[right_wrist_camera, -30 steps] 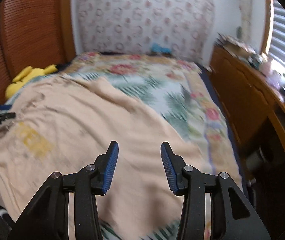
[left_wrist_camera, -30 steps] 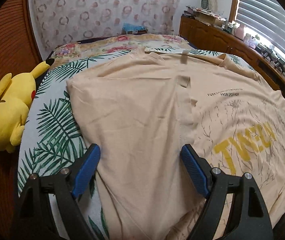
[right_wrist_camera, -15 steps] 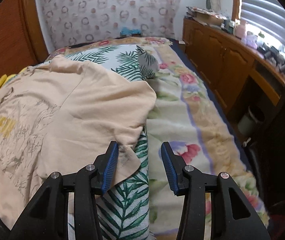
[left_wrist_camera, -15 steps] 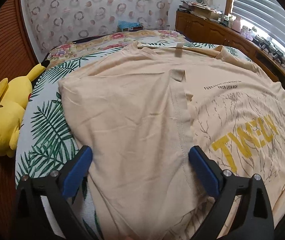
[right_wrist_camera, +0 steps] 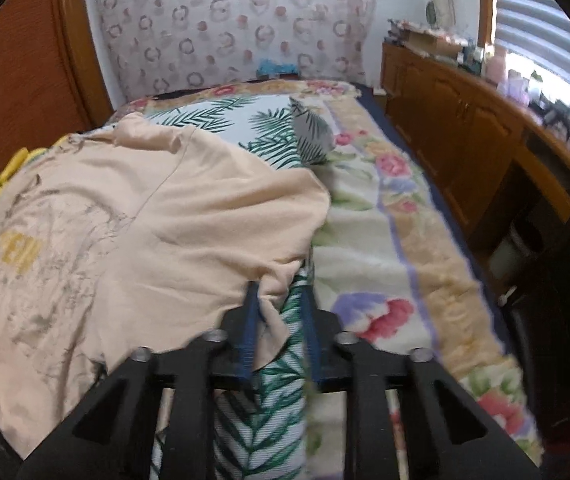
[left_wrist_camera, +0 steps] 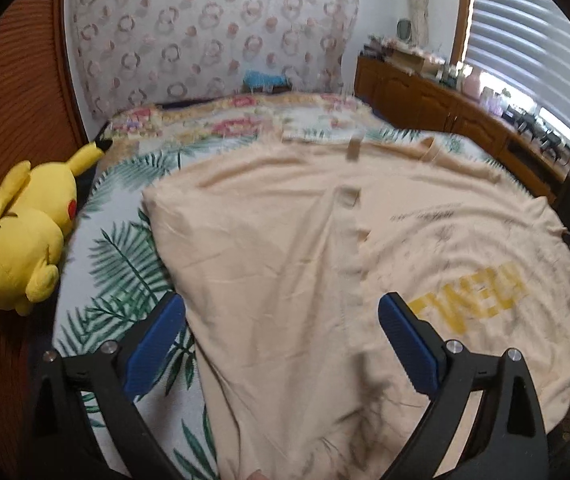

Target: Fold small clothes

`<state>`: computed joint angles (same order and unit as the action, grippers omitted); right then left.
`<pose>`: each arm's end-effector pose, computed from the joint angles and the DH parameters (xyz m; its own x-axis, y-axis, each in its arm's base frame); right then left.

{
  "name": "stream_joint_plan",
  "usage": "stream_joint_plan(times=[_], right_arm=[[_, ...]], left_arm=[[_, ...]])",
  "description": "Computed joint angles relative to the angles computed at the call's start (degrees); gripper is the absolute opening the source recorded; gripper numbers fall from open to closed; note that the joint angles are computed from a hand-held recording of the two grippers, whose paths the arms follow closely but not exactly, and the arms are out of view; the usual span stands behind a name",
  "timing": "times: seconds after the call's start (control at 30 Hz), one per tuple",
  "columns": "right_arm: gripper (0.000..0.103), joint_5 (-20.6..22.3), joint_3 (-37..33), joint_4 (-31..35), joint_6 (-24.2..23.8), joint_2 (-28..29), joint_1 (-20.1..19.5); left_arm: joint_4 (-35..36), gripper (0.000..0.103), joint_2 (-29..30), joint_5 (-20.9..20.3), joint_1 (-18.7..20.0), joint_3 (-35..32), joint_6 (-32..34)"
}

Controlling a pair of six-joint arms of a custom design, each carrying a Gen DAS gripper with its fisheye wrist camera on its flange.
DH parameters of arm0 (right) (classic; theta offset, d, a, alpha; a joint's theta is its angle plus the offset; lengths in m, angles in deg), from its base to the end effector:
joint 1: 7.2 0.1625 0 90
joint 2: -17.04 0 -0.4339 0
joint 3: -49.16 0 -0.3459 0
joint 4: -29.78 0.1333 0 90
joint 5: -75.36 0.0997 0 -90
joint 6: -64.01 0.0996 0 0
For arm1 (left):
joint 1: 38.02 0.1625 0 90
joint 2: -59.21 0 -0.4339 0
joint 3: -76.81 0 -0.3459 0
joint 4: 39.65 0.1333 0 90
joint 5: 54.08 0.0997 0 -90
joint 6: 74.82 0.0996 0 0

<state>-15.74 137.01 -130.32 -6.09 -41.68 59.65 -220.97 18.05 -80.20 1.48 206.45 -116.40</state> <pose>-0.1418 -0.6659 0.3551 -0.5903 -0.5151 0.6214 -0.7587 0.6168 -0.2095 -0.1960 -0.4502 0.0634 -0.7466 -0.1887 -0.6379 0.3679 0.6819 -0.6322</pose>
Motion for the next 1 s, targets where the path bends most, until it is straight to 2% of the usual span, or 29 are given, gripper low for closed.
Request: stream_joint_plan(times=[0.13, 0.27, 0.37, 0.6, 0.8, 0.9, 0.93, 1.0], right_arm=[[0.004, 0.6, 1.3, -1.9, -2.0, -0.7, 0.6], [0.003, 1.4, 3.7, -6.9, -3.7, -1.2, 1.5], [0.003, 2.1, 3.7, -7.1, -3.8, -1.2, 1.7], [0.002, 5.2, 4.1, -3.8, -2.7, -2.1, 3.5], [0.002, 9.0, 7.6, 0.7, -3.2, -3.5, 7.6], [0.002, 8.9, 10.1, 4.2, -2.9, -3.8, 9.7], [0.004, 9.0, 10.6, 6.4, -2.7, -3.7, 10.3], [0.020, 8.4, 11.3, 7.1, -2.3, -3.4, 10.9]], left_arm=[[-0.1, 0.098, -0.5, 2.3, -3.8, 1.8, -2.4], [0.4, 0.098, -0.2, 2.8, -5.9, 2.5, -4.4], [-0.9, 0.098, 0.8, 2.5, -7.1, 2.8, -4.6], [-1.9, 0.098, 2.0, 3.2, -9.0, 3.2, -6.4], [-1.0, 0.098, 1.8, 3.7, -10.2, 4.2, -9.0], [-1.0, 0.098, 1.7, 3.7, -10.6, 4.8, -10.2], [-1.2, 0.098, 1.9, 3.7, -10.6, 4.7, -10.2], [-1.9, 0.098, 2.1, 3.5, -10.7, 5.1, -10.7]])
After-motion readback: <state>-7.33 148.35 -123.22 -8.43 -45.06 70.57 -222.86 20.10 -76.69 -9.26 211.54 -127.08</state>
